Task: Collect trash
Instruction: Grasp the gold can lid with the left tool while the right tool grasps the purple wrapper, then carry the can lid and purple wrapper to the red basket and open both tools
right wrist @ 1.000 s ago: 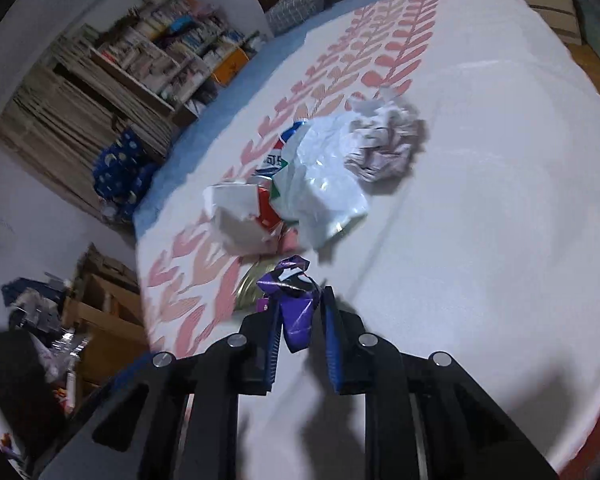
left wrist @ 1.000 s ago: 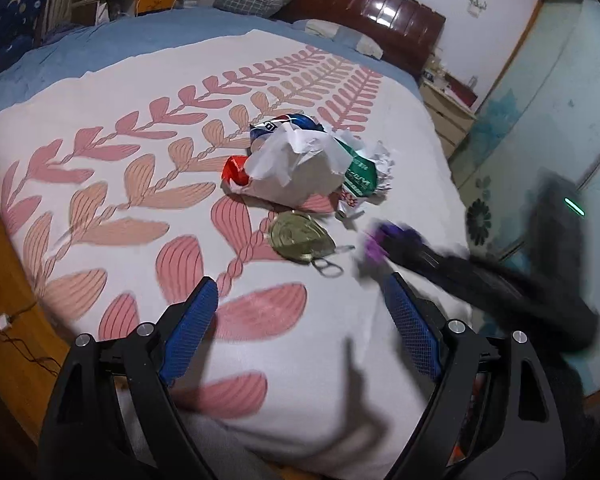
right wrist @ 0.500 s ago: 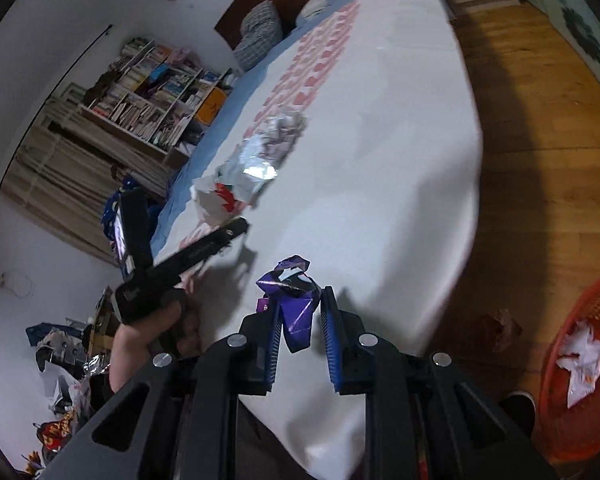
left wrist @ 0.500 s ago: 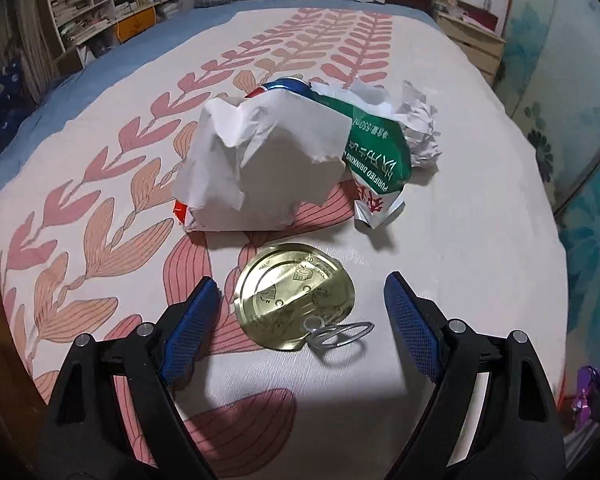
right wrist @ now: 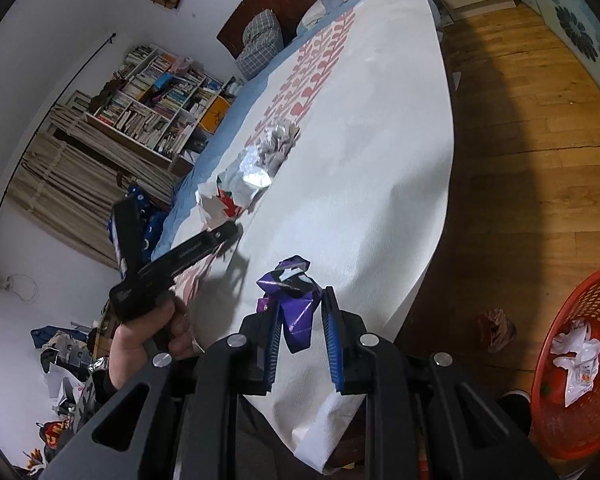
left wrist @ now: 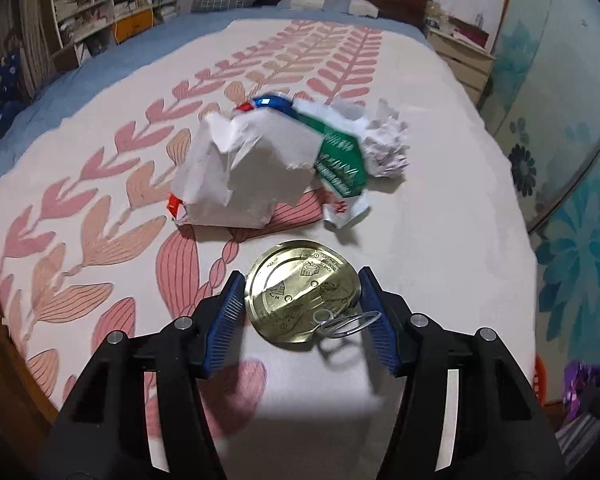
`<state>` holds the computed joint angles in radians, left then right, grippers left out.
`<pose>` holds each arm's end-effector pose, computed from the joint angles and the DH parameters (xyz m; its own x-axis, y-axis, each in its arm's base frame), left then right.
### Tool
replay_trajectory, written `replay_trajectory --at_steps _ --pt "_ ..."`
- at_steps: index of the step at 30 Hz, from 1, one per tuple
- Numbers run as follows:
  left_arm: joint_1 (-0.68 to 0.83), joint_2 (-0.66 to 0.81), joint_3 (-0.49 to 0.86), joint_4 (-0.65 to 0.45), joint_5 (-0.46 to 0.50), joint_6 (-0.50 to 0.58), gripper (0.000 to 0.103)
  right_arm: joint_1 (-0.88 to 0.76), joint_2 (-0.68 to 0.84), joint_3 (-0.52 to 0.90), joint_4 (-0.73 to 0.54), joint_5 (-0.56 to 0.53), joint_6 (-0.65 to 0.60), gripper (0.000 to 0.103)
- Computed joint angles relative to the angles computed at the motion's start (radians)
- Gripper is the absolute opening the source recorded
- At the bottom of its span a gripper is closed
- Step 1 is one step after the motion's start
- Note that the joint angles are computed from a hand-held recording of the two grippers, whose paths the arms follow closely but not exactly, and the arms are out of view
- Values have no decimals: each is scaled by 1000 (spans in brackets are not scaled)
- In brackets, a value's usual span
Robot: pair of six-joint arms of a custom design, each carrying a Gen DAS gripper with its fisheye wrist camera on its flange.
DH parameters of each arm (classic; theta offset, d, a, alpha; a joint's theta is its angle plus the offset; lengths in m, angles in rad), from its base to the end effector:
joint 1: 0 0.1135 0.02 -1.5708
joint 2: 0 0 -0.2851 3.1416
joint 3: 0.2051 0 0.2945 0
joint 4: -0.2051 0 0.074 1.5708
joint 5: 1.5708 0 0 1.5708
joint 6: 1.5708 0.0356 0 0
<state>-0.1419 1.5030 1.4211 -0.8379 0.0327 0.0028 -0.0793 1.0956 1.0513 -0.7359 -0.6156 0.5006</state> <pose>0.3556 -0.0520 0.3470 -0.7870 0.1153 -0.6061 0.1632 0.9863 -0.0243 0.2544 0.0004 0.3417 -0.7805 0.4551 -0.4286 0.0344 0.7158 0.6975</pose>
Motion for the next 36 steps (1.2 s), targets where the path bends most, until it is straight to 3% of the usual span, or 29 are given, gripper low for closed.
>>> replay_trajectory --at_steps 8,14,17,20,23,24,28,34,35,36 --pt "-164 -231 0 -48 -16 -5 58 -260 -60 164 -194 -69 -216 22" --pt "-491 -261 112 -39 -58 -99 59 -804 -12 408 -471 -337 -530 23" --pt "-663 -212 167 11 -58 -126 59 -1022 43 447 -615 -411 -712 23" --pt "-776 -87 211 22 1 -195 59 -1158 95 415 -726 -396 -856 23" --pt "-840 43 165 38 85 -319 59 -1264 121 286 -737 -337 -937 23" --pt "-863 88 131 43 105 -348 59 -1283 136 222 -721 -270 -964 23" --pt "-920 196 16 85 106 -378 59 -1245 243 123 -708 -89 -951 23" --pt "-947 268 -19 68 67 -398 59 -1198 294 67 -659 -51 -915 23" --pt "-947 281 -2 56 60 -392 59 -1200 298 64 -654 -55 -909 25" --pt "-946 289 11 48 58 -389 59 -1206 296 66 -662 -68 -910 36"
